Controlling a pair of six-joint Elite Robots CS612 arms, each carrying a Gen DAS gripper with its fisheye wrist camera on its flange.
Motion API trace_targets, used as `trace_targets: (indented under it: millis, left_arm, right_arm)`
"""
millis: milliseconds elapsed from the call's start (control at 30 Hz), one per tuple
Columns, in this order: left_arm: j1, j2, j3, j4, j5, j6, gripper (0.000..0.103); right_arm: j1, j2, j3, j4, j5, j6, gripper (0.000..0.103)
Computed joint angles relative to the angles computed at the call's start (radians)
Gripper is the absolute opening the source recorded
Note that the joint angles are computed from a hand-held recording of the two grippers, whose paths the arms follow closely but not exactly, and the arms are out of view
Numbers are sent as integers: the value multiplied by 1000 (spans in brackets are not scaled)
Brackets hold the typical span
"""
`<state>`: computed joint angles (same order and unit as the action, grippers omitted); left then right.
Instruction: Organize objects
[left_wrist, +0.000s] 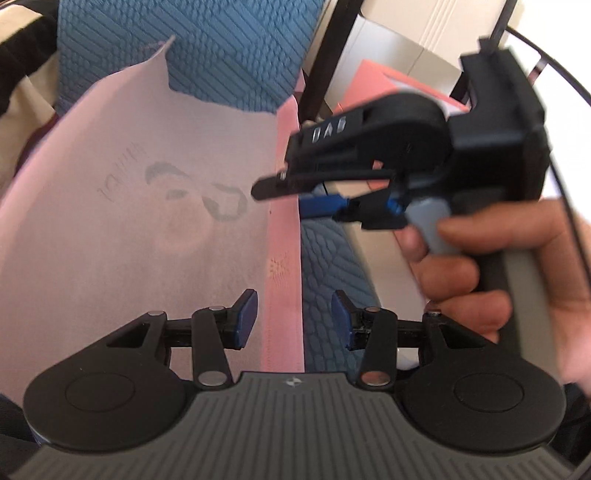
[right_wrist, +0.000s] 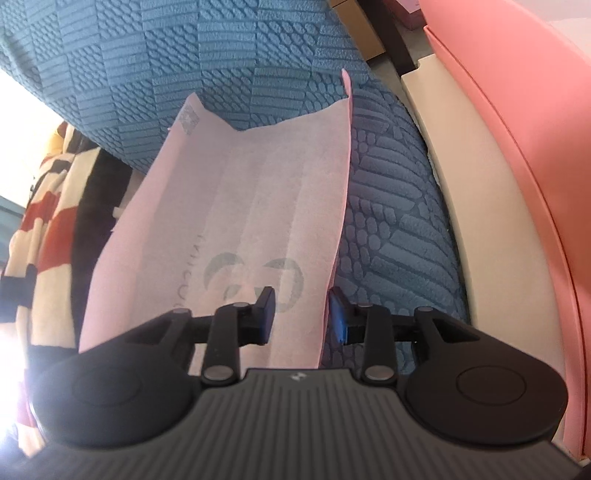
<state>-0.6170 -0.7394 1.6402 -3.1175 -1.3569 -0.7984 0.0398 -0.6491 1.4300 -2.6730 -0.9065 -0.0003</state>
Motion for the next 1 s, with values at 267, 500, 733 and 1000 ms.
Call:
trace_targets:
  millis: [267, 500, 733, 1000]
  left_arm:
    - [13, 20, -5, -7, -6, -36, 32]
    - [26, 19, 35, -82, -22, -135, 19]
    - [37, 18, 63, -125, -49, -208, 18]
    - [42, 12, 81, -139, -59, -202, 18]
  right_arm:
    - [-10, -4, 12, -41, 9, 38, 22]
    - [-5, -5, 17, -92, -15, 37, 19]
    - [11, -4, 13, -88, -14, -36, 19]
    - [35, 7, 4, -40, -56, -107, 14]
